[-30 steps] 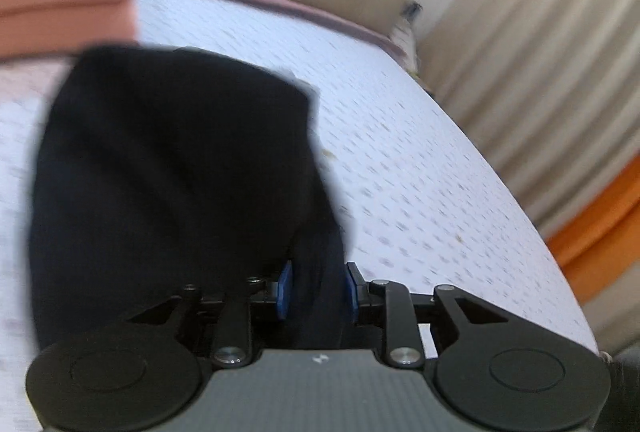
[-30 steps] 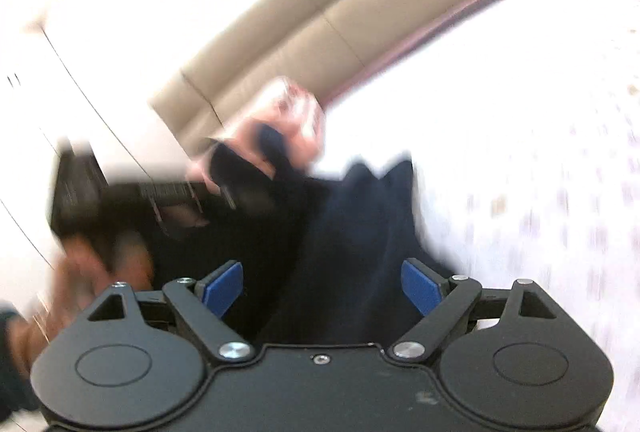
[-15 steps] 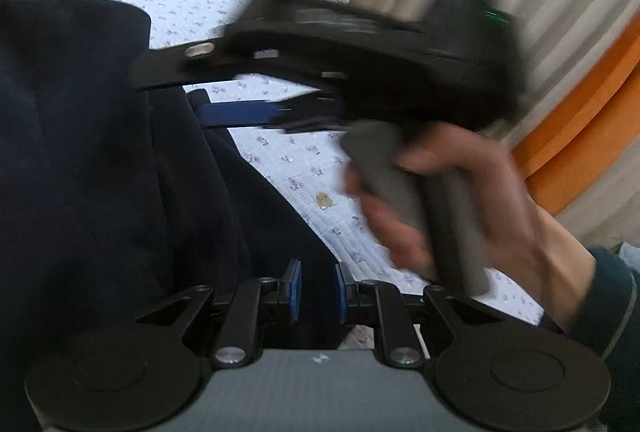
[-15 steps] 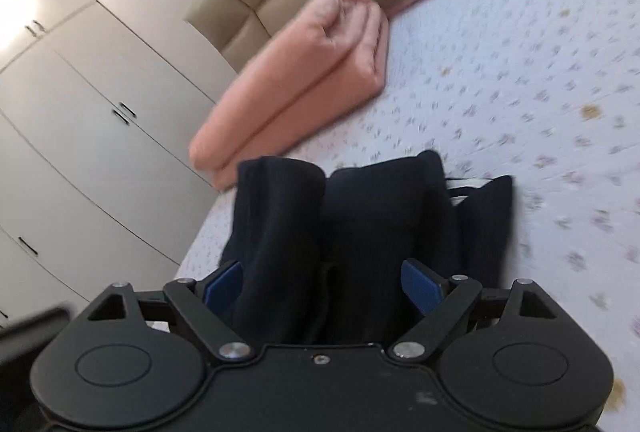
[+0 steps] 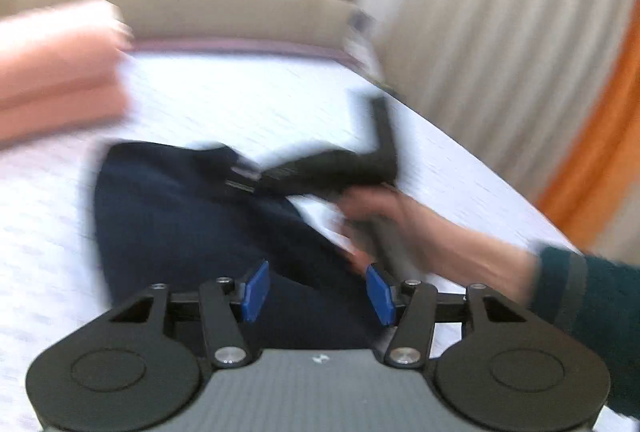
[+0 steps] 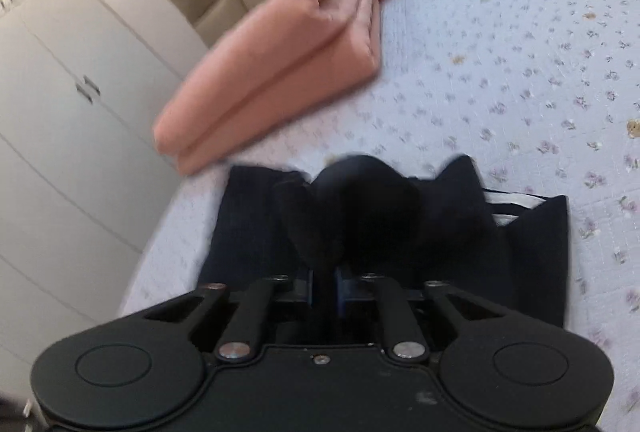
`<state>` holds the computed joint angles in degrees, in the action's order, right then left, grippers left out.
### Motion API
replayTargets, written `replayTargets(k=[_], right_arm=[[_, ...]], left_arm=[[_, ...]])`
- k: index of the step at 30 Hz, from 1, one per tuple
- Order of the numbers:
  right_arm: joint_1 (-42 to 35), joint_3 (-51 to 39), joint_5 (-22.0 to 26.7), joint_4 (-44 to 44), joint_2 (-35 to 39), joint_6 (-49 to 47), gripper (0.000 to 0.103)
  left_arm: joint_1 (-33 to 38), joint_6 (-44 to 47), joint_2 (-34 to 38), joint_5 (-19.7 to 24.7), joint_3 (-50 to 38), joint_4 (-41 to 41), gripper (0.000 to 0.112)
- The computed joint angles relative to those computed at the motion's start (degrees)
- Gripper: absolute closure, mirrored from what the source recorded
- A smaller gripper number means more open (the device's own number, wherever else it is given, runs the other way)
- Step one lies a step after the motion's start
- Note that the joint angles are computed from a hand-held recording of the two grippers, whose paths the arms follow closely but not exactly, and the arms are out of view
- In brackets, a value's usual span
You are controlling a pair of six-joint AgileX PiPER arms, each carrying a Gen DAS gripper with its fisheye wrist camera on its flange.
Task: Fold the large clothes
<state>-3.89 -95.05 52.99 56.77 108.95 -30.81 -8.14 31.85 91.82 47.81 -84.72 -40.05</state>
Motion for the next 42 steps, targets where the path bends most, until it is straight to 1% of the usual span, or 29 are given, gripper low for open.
replayTargets(k=[2, 3, 6, 8, 9, 11, 13, 15, 17, 18, 19, 20, 21, 22, 23, 24, 25, 26, 27, 28, 29, 30, 32, 33, 36, 37, 39, 41, 42], right_arm=[[-2.3, 3.4, 0.4, 8.2, -3.1, -4.9, 0.090], [-3.6, 4.0, 0.8, 10.3, -4.6, -5.8, 0.091], [-4.4, 3.5, -2.1, 6.1, -7.7, -9.5, 0.091], [-6.3, 2.9, -2.7, 3.8, -6.3, -5.2, 0.091], [-7.1, 1.9, -1.5, 1.8, -4.7, -2.8, 0.091], [-7.1, 3.2, -2.7, -2.8, -3.4, -2.9, 0.091], [-7.1, 6.6, -5.0, -4.4, -3.3, -4.1, 0.091], [-8.2, 9.2, -6.2, 0.1, -2.9, -5.8, 0.088], [-9.4, 10.6, -5.2, 4.5, -2.8, -5.4, 0.086], [-9.7, 10.7, -4.2, 5.1, -3.0, -4.5, 0.075], [-10.3, 10.5, -1.8, 4.5, -3.3, -3.4, 0.069], [-11.2, 10.1, 1.5, 3.7, -3.6, -3.3, 0.057], [-12.2, 10.7, 4.3, 2.6, -4.3, -4.3, 0.039], [-12.4, 10.0, 6.4, 0.9, -4.6, -3.8, 0.030], [-12.1, 11.1, 7.2, -0.7, -5.6, -3.4, 0.021], [-12.0, 12.0, 8.3, -1.6, -6.1, -2.8, 0.020], [-12.1, 12.6, 10.5, -1.3, -6.3, -2.3, 0.020], [-11.8, 13.8, 10.6, -0.3, -7.1, -2.5, 0.020], [-11.3, 16.2, 8.4, 0.4, -9.5, -3.6, 0.023], [-10.5, 18.5, 5.4, 0.4, -12.3, -4.8, 0.030], [-9.9, 20.7, 2.3, 1.0, -15.1, -6.2, 0.060], [-10.3, 22.6, 0.8, 3.9, -17.2, -8.2, 0.081], [-13.1, 24.4, 0.8, 10.7, -19.5, -12.6, 0.092], [-13.8, 24.1, 0.2, 11.5, -19.7, -13.7, 0.094], [-12.1, 21.4, -4.1, 5.0, -17.7, -11.0, 0.094], [-11.5, 21.4, -4.6, 3.3, -16.7, -10.9, 0.094], [-11.0, 22.2, -5.4, 0.8, -15.2, -10.5, 0.094], [-12.2, 23.3, -4.1, 2.4, -14.0, -9.6, 0.093], [-13.4, 23.5, -2.3, 3.2, -13.9, -8.2, 0.090]], left_arm=[[2.7, -3.7, -0.8, -5.5, 0.8, 2.5, 0.056], [3.8, -4.6, -0.5, -7.5, 0.6, 2.1, 0.054], [6.6, -3.3, 3.1, -7.1, -1.9, 0.0, 0.052], [5.5, -3.1, 5.6, -7.7, -2.0, 1.7, 0.055], [4.8, -4.1, 7.1, -7.2, -2.1, 2.3, 0.056], [4.2, -4.0, 10.1, -3.9, -2.7, 0.9, 0.062], [0.9, -5.5, 11.1, -5.3, -1.3, 3.5, 0.062], [-0.5, -1.8, 9.8, -10.5, 3.8, 2.7, 0.063], [-2.6, -5.7, 10.1, -12.8, 4.1, 7.9, 0.064], [-4.0, -9.4, 10.3, -12.9, 3.7, 12.0, 0.064], [-5.2, -12.9, 10.7, -12.8, 3.1, 16.0, 0.065], [-6.2, -14.9, 10.7, -13.2, 3.0, 18.4, 0.065], [-6.2, -15.1, 9.7, -13.4, 4.0, 19.3, 0.065], [-6.7, -16.5, 10.0, -13.2, 3.3, 20.5, 0.065], [-6.8, -17.8, 10.0, -12.7, 2.9, 21.2, 0.065], [-7.2, -19.7, 9.4, -12.5, 3.2, 22.1, 0.065], [-7.8, -21.6, 9.4, -12.2, 2.8, 23.9, 0.065], [-8.4, -23.4, 9.1, -11.7, 2.5, 26.2, 0.065], [-8.9, -24.5, 8.6, -11.0, 2.2, 27.8, 0.068], [-9.1, -24.5, 8.0, -10.4, 2.1, 28.6, 0.068], [-8.8, -23.2, 7.3, -9.7, 2.0, 28.4, 0.068], [-7.9, -20.1, 6.9, -9.2, 2.1, 26.4, 0.068], [-5.2, -13.5, 5.8, -6.7, 2.4, 21.1, 0.067], [-3.8, -11.4, 5.5, -4.9, 2.2, 18.8, 0.066], [-0.2, -7.6, 7.6, 3.0, -0.4, 12.3, 0.066], [-0.6, -8.2, 8.3, 3.3, -0.7, 13.4, 0.067], [-2.2, -8.5, 9.0, 1.6, 0.2, 15.4, 0.067], [-4.4, -10.5, 9.4, 0.2, 0.3, 19.3, 0.067], [-5.5, -12.0, 9.3, -0.1, 0.3, 21.7, 0.066]])
